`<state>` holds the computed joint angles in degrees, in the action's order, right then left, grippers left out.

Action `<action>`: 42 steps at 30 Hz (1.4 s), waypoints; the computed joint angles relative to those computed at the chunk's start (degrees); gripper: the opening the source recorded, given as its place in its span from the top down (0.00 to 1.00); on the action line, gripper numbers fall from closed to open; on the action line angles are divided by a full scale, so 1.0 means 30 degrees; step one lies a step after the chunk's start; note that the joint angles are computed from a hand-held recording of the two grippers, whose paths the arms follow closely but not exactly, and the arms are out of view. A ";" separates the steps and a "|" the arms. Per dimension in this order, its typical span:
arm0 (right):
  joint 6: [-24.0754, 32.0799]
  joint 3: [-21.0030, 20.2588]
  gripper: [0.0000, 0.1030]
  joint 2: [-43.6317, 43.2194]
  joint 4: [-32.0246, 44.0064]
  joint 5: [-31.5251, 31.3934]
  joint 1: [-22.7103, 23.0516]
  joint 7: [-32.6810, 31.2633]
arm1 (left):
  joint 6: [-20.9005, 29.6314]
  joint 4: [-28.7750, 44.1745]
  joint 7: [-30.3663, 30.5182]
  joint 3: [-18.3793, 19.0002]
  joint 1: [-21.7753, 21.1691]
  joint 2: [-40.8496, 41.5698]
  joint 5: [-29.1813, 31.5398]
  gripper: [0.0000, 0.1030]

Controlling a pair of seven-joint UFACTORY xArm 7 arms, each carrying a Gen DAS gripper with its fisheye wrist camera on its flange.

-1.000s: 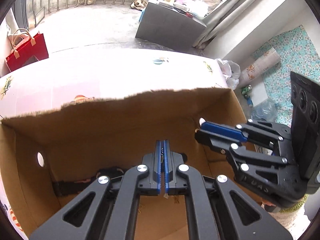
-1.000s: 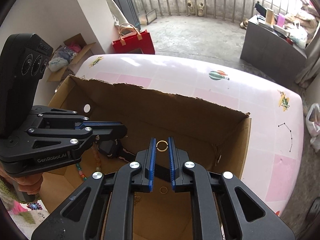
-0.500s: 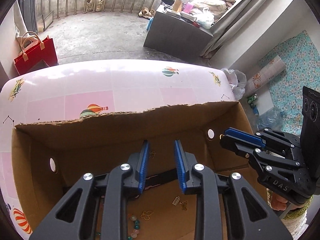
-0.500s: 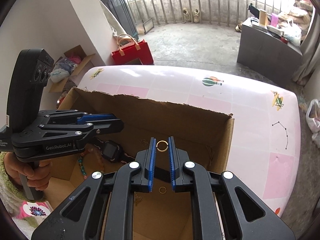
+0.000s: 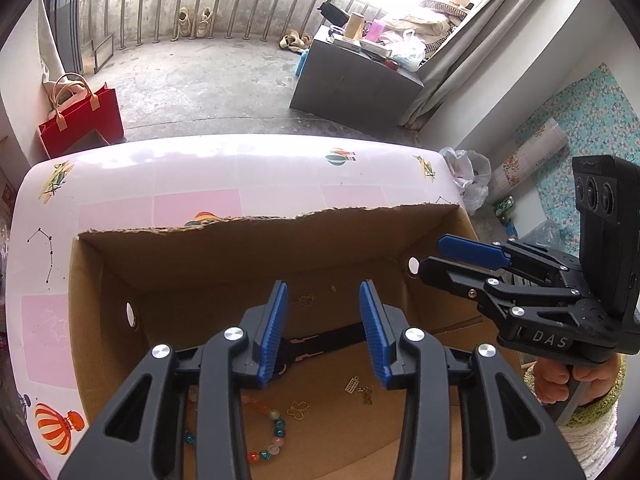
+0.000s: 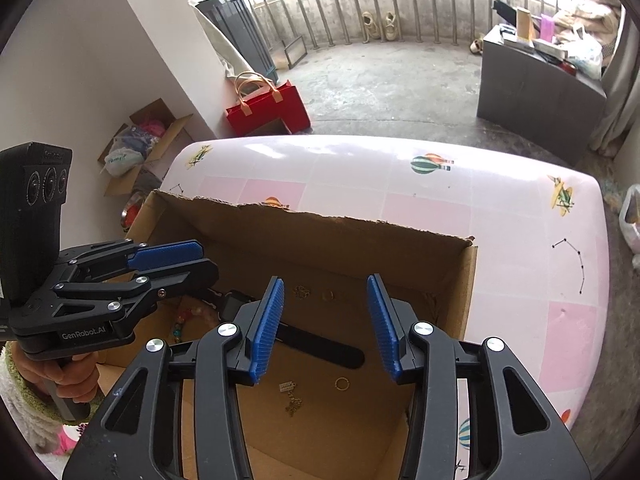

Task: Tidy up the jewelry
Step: 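Open both grippers over the box to drop the gold pieces, then move both grippers out of the box down to the table beside it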

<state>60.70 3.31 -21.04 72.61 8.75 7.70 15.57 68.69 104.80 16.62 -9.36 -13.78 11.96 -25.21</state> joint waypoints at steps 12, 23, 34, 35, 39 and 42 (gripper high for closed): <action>-0.0317 0.0763 0.48 -0.3456 -0.1199 -0.1341 -0.0297 0.1888 | -0.0657 -0.3201 0.2367 0.0589 0.0555 -0.3719 -0.1380 0.50; 0.2039 0.2821 0.25 -1.1075 -0.3293 -0.3469 -0.2060 0.5767 | -0.0166 -1.0007 0.6923 0.3778 0.0303 -1.1497 -0.3661 0.13; 0.5229 0.6522 0.12 -1.4428 -0.6812 -0.2332 -0.1118 0.9806 | -0.0946 -1.7682 0.6836 0.4318 0.1050 -1.7351 -0.1443 0.06; 0.4549 0.6717 0.12 -1.4495 -0.7531 -0.1784 -0.0546 1.0192 | -0.1458 -1.8434 0.6456 0.3970 0.1239 -1.7653 -0.0908 0.06; 0.1881 0.7091 0.18 -1.3922 -0.9941 -0.0199 0.1377 1.1639 | -0.3364 -2.0850 0.5605 0.3349 0.1266 -1.8414 0.0528 0.06; 0.0164 0.7166 0.31 -1.3011 -1.0967 0.0103 0.2203 1.2713 | -0.4447 -2.1938 0.5163 0.3025 0.1129 -1.8729 0.1726 0.06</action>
